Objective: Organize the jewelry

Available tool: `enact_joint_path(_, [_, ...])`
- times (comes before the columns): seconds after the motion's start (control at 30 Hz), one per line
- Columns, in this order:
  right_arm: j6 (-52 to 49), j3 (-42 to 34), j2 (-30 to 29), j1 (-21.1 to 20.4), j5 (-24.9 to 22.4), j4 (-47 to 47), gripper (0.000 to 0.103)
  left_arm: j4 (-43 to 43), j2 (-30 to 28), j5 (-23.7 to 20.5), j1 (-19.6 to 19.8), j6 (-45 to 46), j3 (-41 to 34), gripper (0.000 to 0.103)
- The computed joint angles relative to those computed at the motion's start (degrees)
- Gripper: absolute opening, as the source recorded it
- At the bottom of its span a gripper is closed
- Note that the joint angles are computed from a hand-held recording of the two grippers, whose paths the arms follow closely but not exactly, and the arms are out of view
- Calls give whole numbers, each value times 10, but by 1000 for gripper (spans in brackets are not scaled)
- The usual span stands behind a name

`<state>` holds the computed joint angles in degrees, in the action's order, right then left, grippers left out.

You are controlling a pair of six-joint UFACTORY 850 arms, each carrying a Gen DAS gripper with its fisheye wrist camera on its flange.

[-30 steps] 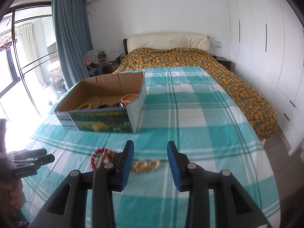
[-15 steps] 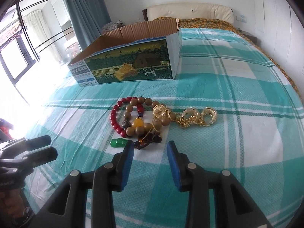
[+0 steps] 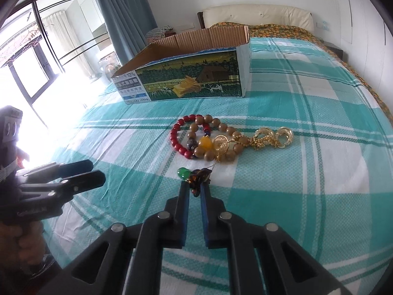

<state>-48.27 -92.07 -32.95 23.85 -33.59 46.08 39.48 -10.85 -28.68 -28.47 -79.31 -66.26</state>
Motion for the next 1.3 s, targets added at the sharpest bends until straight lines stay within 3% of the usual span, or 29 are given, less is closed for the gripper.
enact_joint_path(0.23, [-53,76,48,11,0,34,8,-21,-1,22,-2,29,-1,57])
enact_joint_path(0.33, [-73,103,61,17,8,45,9,-44,7,54,1,56,8,57])
enact_joint_path(0.4, [-76,112,65,14,1,58,11,-60,15,84,4,77,19,63])
enact_joint_path(0.47, [-97,126,73,4,-11,90,34,-78,21,108,3,106,25,71])
enact_joint_path(0.57, [-110,147,90,-9,4,109,40,-141,13,124,-2,193,15,73])
enact_joint_path(0.77, [-122,172,116,-33,56,137,40,-209,-56,93,-20,298,-59,79])
enact_joint_path(0.9, [-86,165,118,-43,90,108,40,-128,-110,36,-41,246,-114,79])
enact_joint_path(0.93, [-68,159,115,-44,95,90,40,-79,-116,20,-48,205,-120,77])
enact_joint_path(1.0, [-32,142,105,-44,103,46,40,-16,-124,-10,-59,159,-127,57])
enact_joint_path(1.03, [-10,131,98,-44,103,21,40,0,-122,-13,-61,150,-125,34])
enact_joint_path(1.07, [18,115,86,-43,101,-9,40,1,-118,-7,-59,149,-119,19])
enact_joint_path(1.2, [116,39,25,-40,60,-72,40,-3,-101,0,-48,119,-97,16])
enact_joint_path(1.3, [152,-24,-27,-40,20,-44,40,8,-87,-6,-44,89,-80,16])
